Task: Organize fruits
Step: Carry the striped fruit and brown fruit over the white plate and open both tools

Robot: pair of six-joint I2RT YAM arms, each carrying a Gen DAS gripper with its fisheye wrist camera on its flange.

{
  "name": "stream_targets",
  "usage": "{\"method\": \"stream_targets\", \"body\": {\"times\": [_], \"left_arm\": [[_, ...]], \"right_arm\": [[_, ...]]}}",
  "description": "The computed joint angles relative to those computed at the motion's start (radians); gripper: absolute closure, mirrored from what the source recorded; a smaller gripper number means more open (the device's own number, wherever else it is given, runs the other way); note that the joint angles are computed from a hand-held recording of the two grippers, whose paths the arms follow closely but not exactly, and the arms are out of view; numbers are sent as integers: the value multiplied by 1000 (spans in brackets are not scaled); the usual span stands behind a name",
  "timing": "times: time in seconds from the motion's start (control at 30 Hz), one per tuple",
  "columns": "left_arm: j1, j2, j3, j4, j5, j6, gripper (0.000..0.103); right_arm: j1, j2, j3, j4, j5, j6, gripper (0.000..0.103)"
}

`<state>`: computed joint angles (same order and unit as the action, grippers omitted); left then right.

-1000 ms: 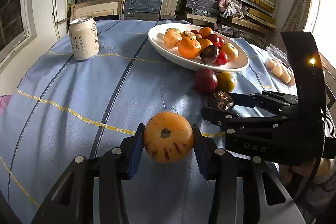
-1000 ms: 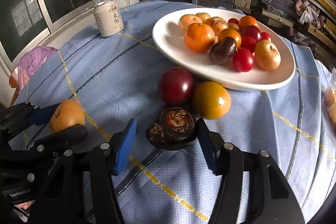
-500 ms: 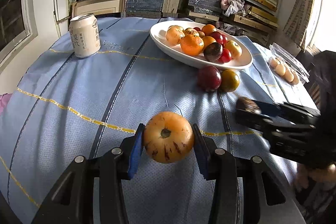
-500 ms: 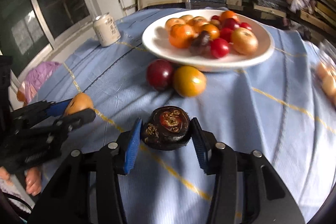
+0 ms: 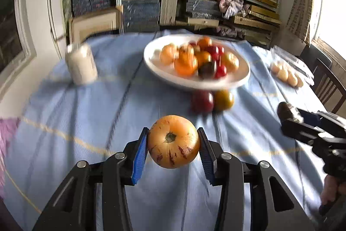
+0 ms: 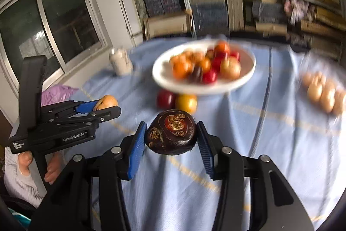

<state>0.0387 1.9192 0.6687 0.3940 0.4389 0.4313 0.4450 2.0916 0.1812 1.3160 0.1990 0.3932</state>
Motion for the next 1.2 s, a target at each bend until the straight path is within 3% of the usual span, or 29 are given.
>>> {"method": "stream_targets", "body": {"times": [0.13, 0.2, 0.27, 0.47, 0.7, 0.9, 1.2], "left_arm": [[-60, -75, 78, -31, -48, -45, 58], [-95, -73, 156, -64, -68, -81, 58], [-128, -41, 238, -93, -88, -110, 58], [-183, 151, 480, -160, -136, -189, 58], [-199, 386, 744, -285, -160, -216, 58], [-198, 457, 808, -319, -173, -198, 58], [-194, 487, 828, -308, -169, -211, 58]], "right_arm": [[-68, -349, -8, -231, 4, -91, 57], [-126, -467, 29, -329, -24, -127, 57], [-169, -493, 68, -366, -43, -142, 57], [-319, -260, 311, -400, -152, -139, 57], [-372, 77, 697, -595, -193, -158, 57], [-383, 233, 921, -724, -209, -177, 57], [-377, 312, 1009, -775, -188, -202, 56]]}}
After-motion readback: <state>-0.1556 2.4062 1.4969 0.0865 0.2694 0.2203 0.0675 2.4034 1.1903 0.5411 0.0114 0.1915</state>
